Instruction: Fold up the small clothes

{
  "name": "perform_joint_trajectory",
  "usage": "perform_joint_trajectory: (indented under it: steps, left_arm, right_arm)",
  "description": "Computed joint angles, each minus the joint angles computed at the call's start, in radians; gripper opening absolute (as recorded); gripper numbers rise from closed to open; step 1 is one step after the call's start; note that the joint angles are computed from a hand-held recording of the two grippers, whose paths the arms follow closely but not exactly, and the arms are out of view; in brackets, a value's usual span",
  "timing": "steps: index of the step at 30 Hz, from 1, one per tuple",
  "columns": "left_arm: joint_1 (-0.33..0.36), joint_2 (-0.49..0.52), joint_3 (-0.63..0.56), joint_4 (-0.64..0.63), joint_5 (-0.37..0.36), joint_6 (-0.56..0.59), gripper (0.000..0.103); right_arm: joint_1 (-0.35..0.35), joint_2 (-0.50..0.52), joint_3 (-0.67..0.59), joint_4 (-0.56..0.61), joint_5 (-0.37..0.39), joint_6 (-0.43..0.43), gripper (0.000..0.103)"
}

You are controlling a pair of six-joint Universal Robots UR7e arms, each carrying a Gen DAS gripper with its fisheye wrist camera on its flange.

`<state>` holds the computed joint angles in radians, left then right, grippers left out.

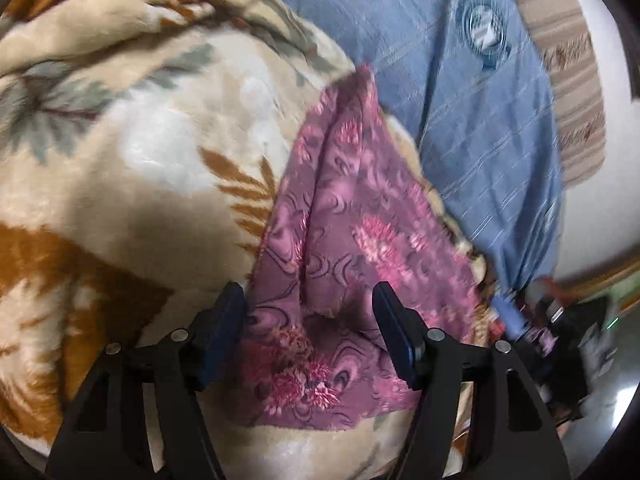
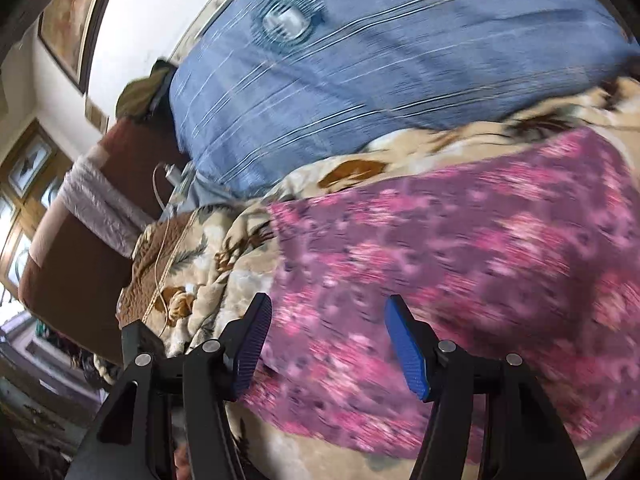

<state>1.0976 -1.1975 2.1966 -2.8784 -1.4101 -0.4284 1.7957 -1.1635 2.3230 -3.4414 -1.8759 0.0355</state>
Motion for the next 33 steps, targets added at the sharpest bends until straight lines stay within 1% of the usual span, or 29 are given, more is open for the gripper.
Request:
perform_joint_trajectory:
  steps: [2, 4, 5, 6, 7, 9, 11, 13, 16, 17, 18, 19, 20, 21, 22, 24, 25, 26, 27, 28, 29, 31, 32, 33]
  left_arm:
    - [-0.014, 0.012, 0.007, -0.031, 0.015, -0.002, 0.072]
    - [-0.015, 0.037, 0.006, -0.070, -0.017, 0.007, 0.069]
    - [-0.022, 0.047, 0.000, -0.061, -0.015, 0.016, 0.033]
    - [-0.037, 0.055, -0.012, -0.009, 0.012, 0.041, 0.011]
    - [-0.043, 0.055, -0.011, 0.003, 0.021, 0.046, 0.010]
    - [-0.058, 0.035, 0.019, -0.057, 0.032, 0.055, 0.010]
    - [-0.082, 0.010, 0.054, -0.137, 0.047, 0.084, 0.009]
    - [-0.127, 0.001, 0.082, -0.186, 0.099, 0.123, 0.009]
    - [-0.186, 0.011, 0.095, -0.172, 0.199, 0.153, 0.009]
    - [-0.199, 0.014, 0.097, -0.170, 0.216, 0.161, 0.009]
    - [-0.206, 0.015, 0.101, -0.172, 0.220, 0.166, 0.009]
    - [-0.207, 0.013, 0.104, -0.172, 0.219, 0.168, 0.009]
    - [-0.206, 0.014, 0.102, -0.168, 0.220, 0.167, 0.009]
    - [-0.198, -0.004, 0.108, -0.154, 0.214, 0.167, 0.009]
    - [-0.194, -0.003, 0.104, -0.147, 0.208, 0.161, 0.009]
    - [-0.193, 0.001, 0.098, -0.145, 0.201, 0.161, 0.009]
    - [-0.195, -0.001, 0.101, -0.150, 0.202, 0.164, 0.009]
    - [-0.194, -0.010, 0.109, -0.158, 0.200, 0.172, 0.009]
    - [-0.191, -0.013, 0.108, -0.167, 0.191, 0.179, 0.009]
    - [-0.182, -0.008, 0.101, -0.170, 0.180, 0.184, 0.009]
    - [-0.181, -0.012, 0.102, -0.171, 0.176, 0.185, 0.009]
    - [-0.188, -0.010, 0.104, -0.170, 0.191, 0.188, 0.009]
    - [-0.192, -0.009, 0.107, -0.172, 0.198, 0.190, 0.009]
    - [-0.193, -0.009, 0.109, -0.173, 0.203, 0.196, 0.009]
  right_arm:
    - [0.033, 0.049, -0.063, 0.044, -0.036, -0.007, 0.061]
    - [0.052, 0.086, -0.121, 0.103, -0.050, -0.015, 0.061]
    - [0.059, 0.105, -0.153, 0.144, -0.052, -0.018, 0.061]
    - [0.066, 0.124, -0.183, 0.182, -0.058, -0.021, 0.061]
    - [0.071, 0.145, -0.217, 0.216, -0.067, -0.023, 0.061]
    - [0.076, 0.181, -0.286, 0.299, -0.074, -0.018, 0.061]
    - [0.073, 0.210, -0.365, 0.443, -0.050, 0.005, 0.061]
    - [0.071, 0.251, -0.455, 0.587, -0.035, 0.023, 0.061]
    - [0.076, 0.331, -0.579, 0.727, -0.060, 0.022, 0.063]
    - [0.073, 0.369, -0.642, 0.814, -0.060, 0.032, 0.063]
    - [0.072, 0.405, -0.697, 0.884, -0.078, 0.042, 0.063]
    - [0.076, 0.440, -0.748, 0.949, -0.119, 0.058, 0.063]
    - [0.080, 0.482, -0.811, 1.029, -0.175, 0.086, 0.063]
    - [0.082, 0.512, -0.857, 1.087, -0.210, 0.101, 0.063]
    - [0.084, 0.547, -0.908, 1.151, -0.248, 0.093, 0.063]
    - [0.079, 0.579, -0.950, 1.204, -0.274, 0.084, 0.063]
    - [0.079, 0.589, -0.959, 1.219, -0.283, 0.083, 0.058]
    - [0.087, 0.594, -0.957, 1.209, -0.312, 0.066, 0.051]
    - [0.099, 0.602, -0.957, 1.211, -0.365, 0.063, 0.032]
    - [0.111, 0.610, -0.956, 1.222, -0.423, 0.066, 0.028]
    - [0.118, 0.611, -0.944, 1.214, -0.445, 0.047, 0.027]
    - [0.136, 0.617, -0.926, 1.209, -0.500, 0.008, 0.023]
    - [0.142, 0.618, -0.915, 1.195, -0.513, 0.002, 0.021]
    - [0.146, 0.619, -0.906, 1.181, -0.526, -0.011, 0.018]
